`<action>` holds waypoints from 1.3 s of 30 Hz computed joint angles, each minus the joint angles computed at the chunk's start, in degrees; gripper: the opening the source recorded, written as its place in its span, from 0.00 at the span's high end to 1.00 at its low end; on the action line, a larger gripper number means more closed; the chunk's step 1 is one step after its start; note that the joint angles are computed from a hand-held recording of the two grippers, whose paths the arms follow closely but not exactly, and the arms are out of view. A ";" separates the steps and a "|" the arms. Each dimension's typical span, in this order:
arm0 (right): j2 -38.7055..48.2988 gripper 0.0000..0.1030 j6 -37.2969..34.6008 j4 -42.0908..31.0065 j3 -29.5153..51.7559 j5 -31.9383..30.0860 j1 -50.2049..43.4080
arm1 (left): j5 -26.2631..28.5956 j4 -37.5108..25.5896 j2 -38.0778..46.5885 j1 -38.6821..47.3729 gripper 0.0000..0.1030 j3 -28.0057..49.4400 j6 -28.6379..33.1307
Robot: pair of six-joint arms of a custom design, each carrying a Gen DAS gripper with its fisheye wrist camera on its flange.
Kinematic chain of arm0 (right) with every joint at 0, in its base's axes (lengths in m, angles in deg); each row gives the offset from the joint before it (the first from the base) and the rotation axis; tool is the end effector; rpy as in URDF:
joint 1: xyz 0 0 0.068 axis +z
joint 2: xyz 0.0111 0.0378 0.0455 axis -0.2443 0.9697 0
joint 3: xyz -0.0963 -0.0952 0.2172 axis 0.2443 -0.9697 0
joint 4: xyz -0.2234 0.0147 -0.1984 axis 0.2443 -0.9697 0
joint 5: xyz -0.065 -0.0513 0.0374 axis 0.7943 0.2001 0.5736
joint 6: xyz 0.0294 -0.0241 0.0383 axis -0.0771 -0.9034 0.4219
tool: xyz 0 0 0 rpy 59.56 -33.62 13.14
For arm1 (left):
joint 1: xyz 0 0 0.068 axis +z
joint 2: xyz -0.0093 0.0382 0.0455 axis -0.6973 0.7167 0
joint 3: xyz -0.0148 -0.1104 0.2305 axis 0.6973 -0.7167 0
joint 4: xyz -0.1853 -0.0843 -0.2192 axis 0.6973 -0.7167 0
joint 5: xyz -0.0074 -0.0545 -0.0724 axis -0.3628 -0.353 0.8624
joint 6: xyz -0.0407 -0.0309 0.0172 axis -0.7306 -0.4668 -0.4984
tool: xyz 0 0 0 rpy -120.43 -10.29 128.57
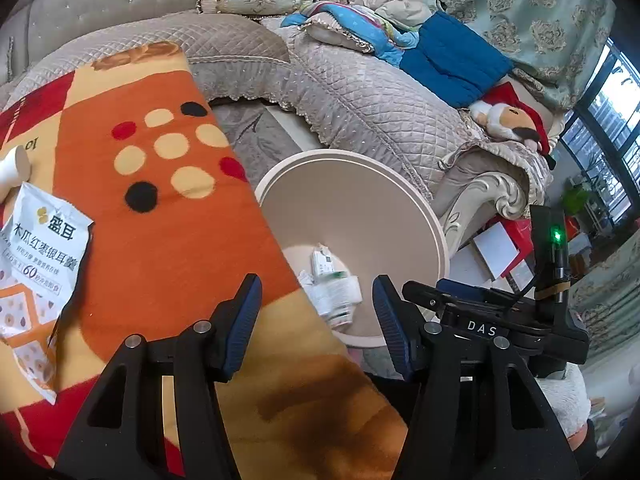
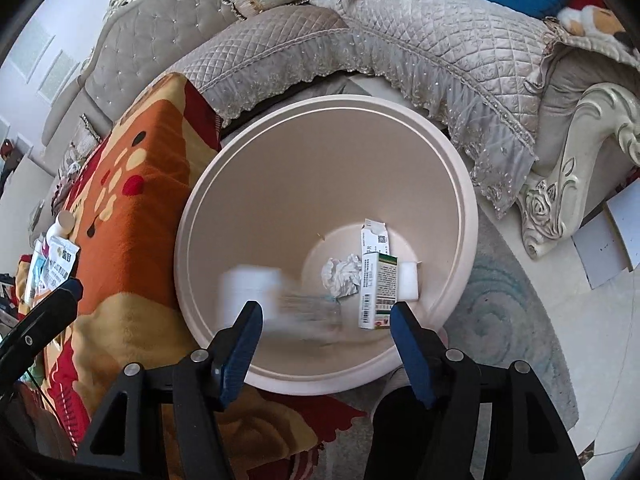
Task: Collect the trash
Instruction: 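Open both tools over the bin, dropping carton and box inside, then move both tools back over the blanket toward the remaining items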
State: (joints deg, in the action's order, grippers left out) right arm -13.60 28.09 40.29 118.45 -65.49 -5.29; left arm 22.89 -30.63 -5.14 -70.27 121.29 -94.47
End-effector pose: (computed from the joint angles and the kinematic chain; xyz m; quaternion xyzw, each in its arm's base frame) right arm 0.1928 0.0343 0.1747 0.1354 0.9607 0.1240 0.2082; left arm 0.2359 -0.1242 0.2235 0.1622 0.9312 -0.1976 0.2600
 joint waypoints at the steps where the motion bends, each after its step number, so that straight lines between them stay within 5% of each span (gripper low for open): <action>1: -0.16 0.38 0.24 -0.16 0.03 0.27 0.53 | -0.19 -0.14 -0.24 0.00 0.45 -0.10 0.09; 17: -0.61 0.38 6.66 -2.29 5.36 5.90 14.92 | -1.91 -8.08 -13.61 8.48 0.45 -4.74 5.03; 26: 8.50 0.35 11.52 1.28 13.53 9.24 28.51 | 7.35 -17.67 -21.67 34.80 0.45 -5.94 20.88; 33: 19.83 0.34 12.86 4.89 21.40 9.40 36.02 | 17.18 -20.20 -11.57 61.90 0.41 -1.61 39.28; 39: 29.31 0.34 13.63 7.17 28.01 8.32 39.67 | 19.01 -15.75 0.57 72.75 0.41 4.78 44.58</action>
